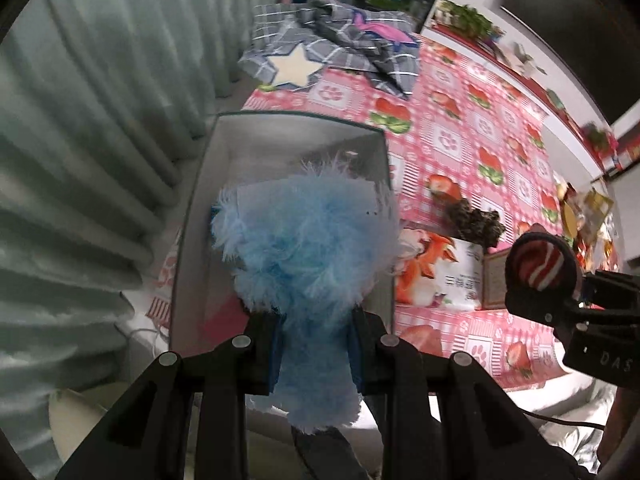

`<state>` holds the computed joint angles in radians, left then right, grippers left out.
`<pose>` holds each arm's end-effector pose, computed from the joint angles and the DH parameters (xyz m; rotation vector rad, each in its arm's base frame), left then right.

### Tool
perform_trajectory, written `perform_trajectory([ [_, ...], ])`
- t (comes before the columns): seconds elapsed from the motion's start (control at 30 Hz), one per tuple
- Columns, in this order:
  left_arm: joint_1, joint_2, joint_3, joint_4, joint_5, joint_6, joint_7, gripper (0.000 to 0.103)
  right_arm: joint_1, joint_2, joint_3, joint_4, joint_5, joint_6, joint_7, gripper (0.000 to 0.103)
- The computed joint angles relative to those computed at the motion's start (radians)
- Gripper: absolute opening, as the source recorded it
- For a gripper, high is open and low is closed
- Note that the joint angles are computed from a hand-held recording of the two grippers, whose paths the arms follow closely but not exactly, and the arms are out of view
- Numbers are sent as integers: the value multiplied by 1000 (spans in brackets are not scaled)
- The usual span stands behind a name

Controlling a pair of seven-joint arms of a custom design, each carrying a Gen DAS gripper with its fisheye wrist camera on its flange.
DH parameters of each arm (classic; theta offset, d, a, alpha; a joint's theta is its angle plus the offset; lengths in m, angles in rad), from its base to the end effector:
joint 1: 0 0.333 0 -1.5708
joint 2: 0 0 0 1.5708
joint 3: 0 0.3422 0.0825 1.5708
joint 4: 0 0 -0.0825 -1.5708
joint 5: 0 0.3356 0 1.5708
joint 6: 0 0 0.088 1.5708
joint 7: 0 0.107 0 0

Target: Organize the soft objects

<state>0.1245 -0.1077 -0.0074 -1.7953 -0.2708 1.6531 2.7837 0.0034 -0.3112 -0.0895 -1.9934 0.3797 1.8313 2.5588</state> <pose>0.4727 0.0286 0.6185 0.7575 -2.9534 0.4028 0.4207 -0.0130 0.6419 -0.6011 2.7705 0.4770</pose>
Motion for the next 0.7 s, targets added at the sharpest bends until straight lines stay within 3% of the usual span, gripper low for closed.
perform_trajectory([
  [0.7, 2, 95, -31, 79, 14, 69, -87, 30, -17, 180, -15, 149, 45, 15, -194, 42],
])
